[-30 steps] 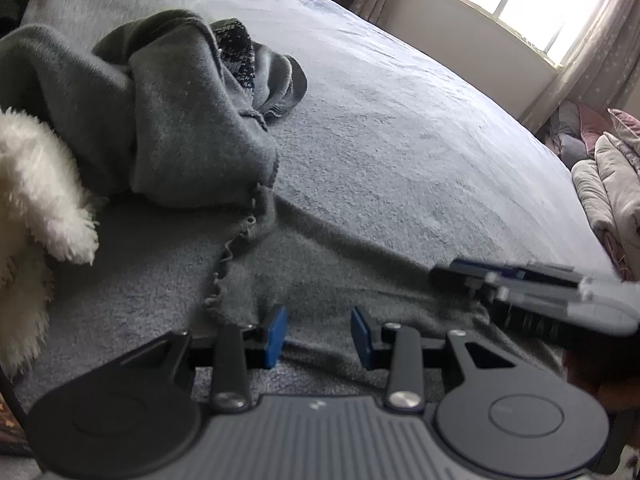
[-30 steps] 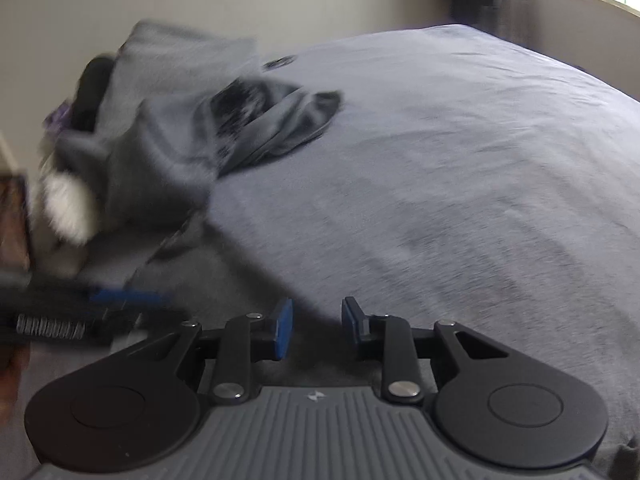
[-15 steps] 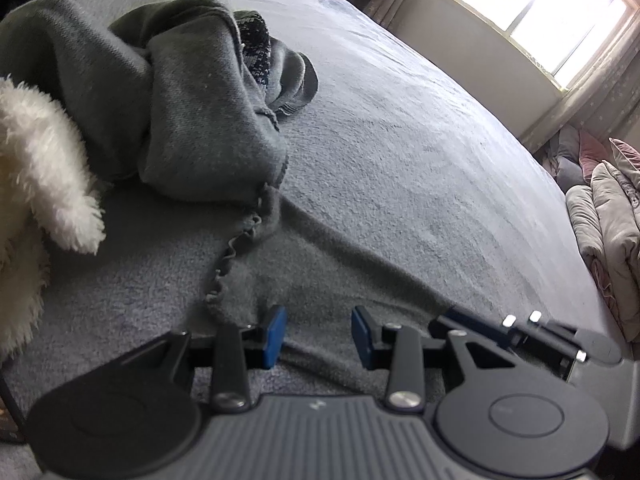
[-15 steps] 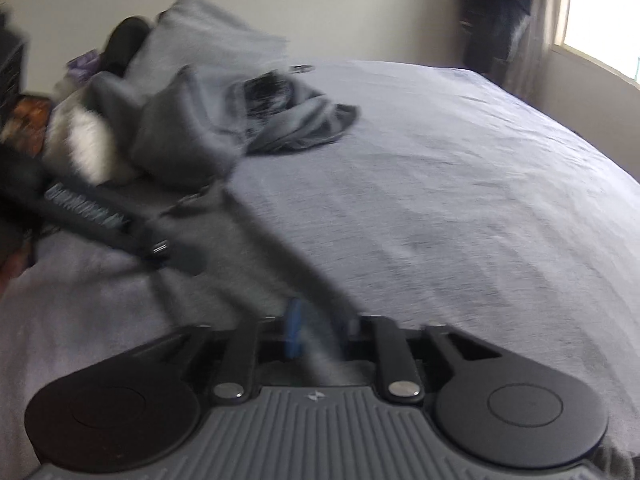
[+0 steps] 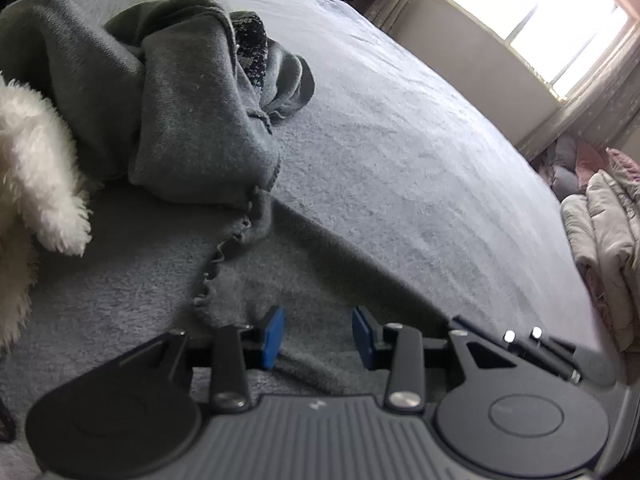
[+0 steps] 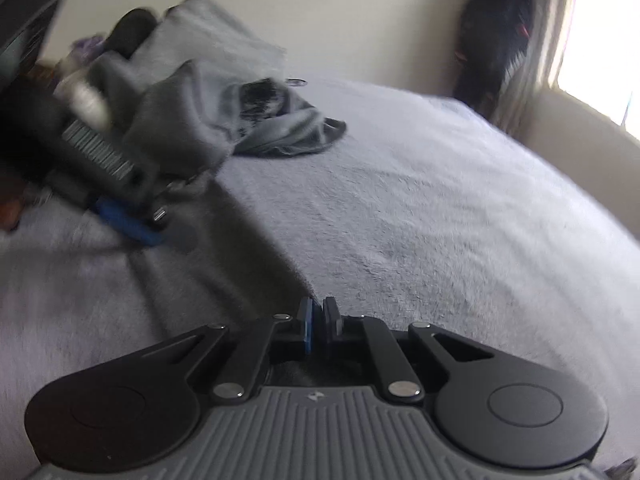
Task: Fold clothes
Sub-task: 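Pinch and smooth the folded edge with the right gripper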
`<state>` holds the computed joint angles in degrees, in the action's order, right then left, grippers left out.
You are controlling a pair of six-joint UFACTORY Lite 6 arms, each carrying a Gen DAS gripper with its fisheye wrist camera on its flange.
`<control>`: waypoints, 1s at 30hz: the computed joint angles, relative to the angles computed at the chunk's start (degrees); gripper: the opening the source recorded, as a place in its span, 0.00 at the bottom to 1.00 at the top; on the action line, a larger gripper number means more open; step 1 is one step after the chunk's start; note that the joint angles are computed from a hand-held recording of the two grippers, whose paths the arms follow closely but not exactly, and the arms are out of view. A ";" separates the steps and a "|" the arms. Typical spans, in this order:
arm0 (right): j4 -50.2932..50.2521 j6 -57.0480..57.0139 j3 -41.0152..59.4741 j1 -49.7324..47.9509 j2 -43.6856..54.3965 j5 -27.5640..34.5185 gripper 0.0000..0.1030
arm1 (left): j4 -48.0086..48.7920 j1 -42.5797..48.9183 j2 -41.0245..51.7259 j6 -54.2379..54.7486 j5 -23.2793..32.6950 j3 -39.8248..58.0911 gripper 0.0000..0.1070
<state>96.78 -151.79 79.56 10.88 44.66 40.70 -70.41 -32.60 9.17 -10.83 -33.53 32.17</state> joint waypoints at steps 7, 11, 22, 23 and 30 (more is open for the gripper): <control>5.90 -16.27 -9.48 0.66 -4.53 -1.61 0.08 | 31.55 3.69 1.77 -35.26 -2.92 -3.91 0.35; -3.77 -4.72 -6.81 -0.87 -4.75 -0.79 0.08 | 31.43 3.96 4.42 -36.78 -2.24 -2.44 0.34; -20.07 30.77 16.77 -5.19 5.73 8.72 0.25 | 33.71 6.16 6.91 -38.06 -0.77 0.03 0.30; -20.69 33.94 19.66 -5.30 7.46 9.05 0.25 | 33.91 6.41 7.11 -38.04 -0.57 0.40 0.30; -30.66 54.17 40.66 -2.67 21.09 14.26 0.25 | 33.98 6.51 7.86 -37.78 -0.77 0.71 0.30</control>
